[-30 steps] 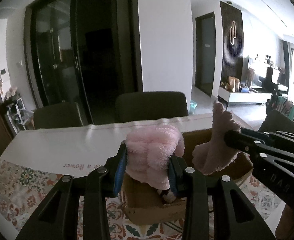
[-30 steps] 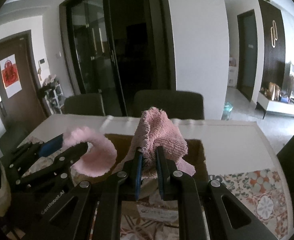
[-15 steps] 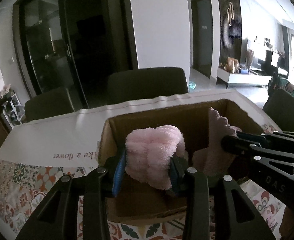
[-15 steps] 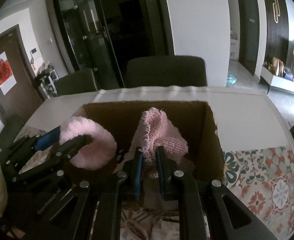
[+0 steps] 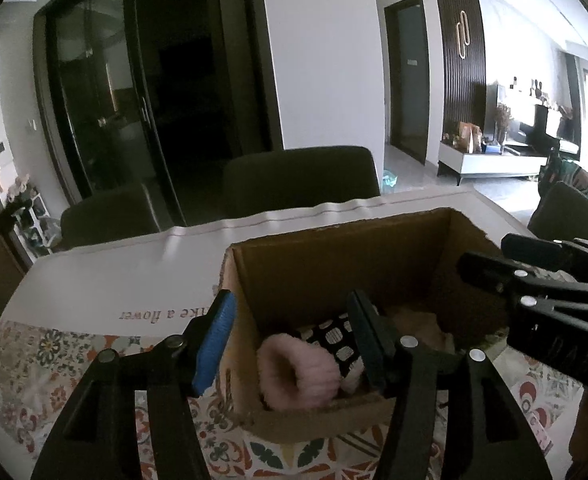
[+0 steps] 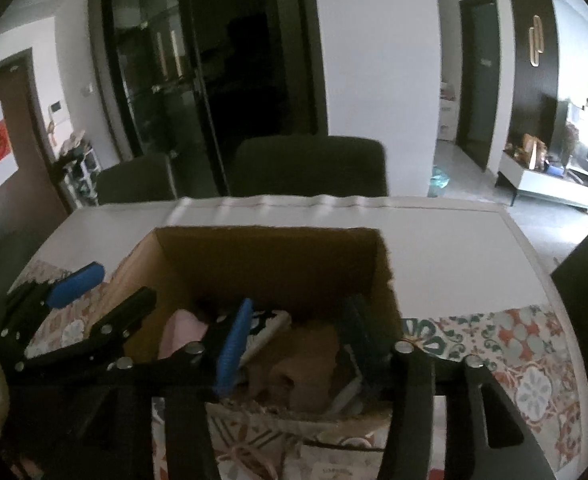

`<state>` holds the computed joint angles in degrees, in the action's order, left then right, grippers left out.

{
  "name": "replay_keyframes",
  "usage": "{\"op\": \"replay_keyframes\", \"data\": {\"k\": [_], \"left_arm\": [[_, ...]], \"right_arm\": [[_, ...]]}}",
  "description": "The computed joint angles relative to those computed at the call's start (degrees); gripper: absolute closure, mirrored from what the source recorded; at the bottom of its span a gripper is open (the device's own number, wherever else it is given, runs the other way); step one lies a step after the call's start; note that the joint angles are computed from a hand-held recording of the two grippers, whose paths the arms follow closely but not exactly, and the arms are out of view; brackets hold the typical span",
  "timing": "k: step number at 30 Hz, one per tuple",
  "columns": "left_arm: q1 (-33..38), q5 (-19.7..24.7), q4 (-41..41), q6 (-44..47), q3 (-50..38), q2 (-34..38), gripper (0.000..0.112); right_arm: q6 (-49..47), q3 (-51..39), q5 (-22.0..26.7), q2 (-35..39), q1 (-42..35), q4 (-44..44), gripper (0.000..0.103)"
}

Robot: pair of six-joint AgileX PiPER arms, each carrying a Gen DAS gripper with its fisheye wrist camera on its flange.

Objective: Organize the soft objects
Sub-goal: 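Open both tools inside the box and withdraw them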

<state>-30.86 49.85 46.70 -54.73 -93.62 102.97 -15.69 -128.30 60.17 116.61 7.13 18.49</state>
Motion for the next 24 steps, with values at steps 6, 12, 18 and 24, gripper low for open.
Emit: {"op": "replay_keyframes", "data": {"k": [6, 12, 18, 24], "left_arm": [[-4.09, 2.68, 4.25, -5.9, 4.8, -4.6, 0.053], [-8.0, 5.1, 6.55, -10.09, 9.05, -9.21, 0.053], [-13.1, 9.03, 10.04, -14.9, 13.09, -12.88, 0.051], [-17.1, 11.89, 10.26, -18.17, 16.54, -15.83, 0.051]], "right_arm": [[-1.61, 11.02, -5.44, -8.03, -1.32, 1.41, 0.049], [-2.27, 18.59, -8.02, -14.35, -2.54, 2.34, 0.049], [-3.22, 25.49, -8.94, -20.58, -4.25, 4.39, 0.049], [-3.98, 33.36, -11.04, -27.3, -5.0, 4.31, 0.04]]}}
